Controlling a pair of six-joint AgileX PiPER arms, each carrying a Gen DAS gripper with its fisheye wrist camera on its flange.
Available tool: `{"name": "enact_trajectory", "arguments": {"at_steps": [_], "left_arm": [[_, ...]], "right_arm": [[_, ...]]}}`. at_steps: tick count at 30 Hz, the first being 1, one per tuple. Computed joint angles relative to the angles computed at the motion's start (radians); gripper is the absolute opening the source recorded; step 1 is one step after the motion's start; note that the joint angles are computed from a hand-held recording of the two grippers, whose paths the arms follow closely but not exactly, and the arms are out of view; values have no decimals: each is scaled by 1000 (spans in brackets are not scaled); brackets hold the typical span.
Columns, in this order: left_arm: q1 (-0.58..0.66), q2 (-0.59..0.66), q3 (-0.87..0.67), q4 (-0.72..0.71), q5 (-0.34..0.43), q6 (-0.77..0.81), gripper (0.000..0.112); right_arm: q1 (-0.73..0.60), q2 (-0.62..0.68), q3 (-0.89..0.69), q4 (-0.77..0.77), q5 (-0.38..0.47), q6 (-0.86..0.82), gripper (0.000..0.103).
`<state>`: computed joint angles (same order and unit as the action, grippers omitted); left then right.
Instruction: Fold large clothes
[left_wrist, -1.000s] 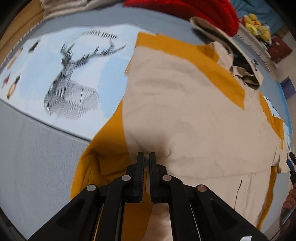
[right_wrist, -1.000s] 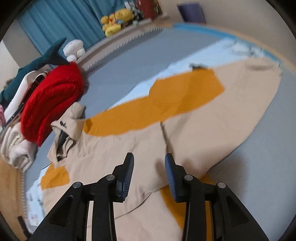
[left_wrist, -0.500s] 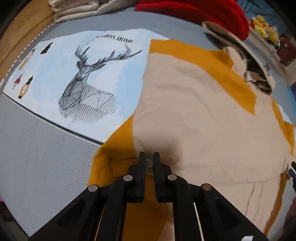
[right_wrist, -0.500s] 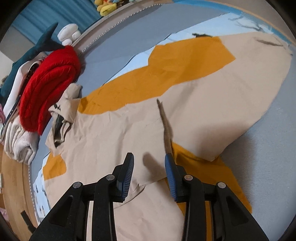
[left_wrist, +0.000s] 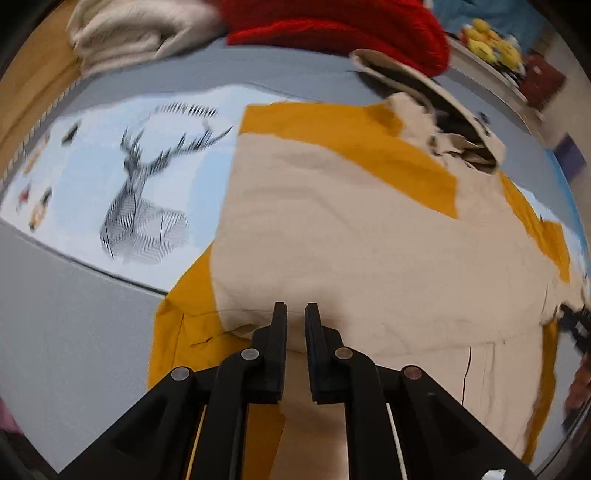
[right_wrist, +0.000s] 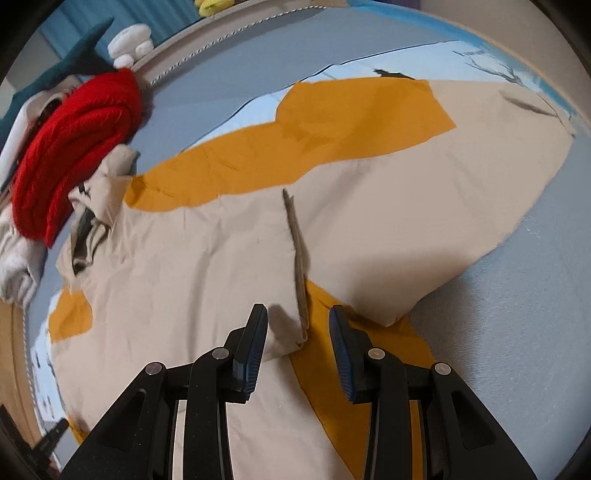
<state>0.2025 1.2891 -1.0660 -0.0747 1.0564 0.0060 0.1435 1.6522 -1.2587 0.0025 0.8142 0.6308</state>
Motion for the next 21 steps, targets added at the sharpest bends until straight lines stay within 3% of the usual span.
{"name": "enact_trajectory", "arguments": {"at_steps": [11, 14, 21], "left_arm": [[-255, -104, 11, 32, -30, -38, 11], [-272, -107, 14, 17, -32, -33, 11], [-266, -100, 18, 2, -35, -38, 11]], "right_arm": [[-72, -74, -39, -48, -36, -99, 36], [-154, -89, -46, -8, -34, -162, 36], [-486, -122, 23, 157, -61, -373, 36]]}}
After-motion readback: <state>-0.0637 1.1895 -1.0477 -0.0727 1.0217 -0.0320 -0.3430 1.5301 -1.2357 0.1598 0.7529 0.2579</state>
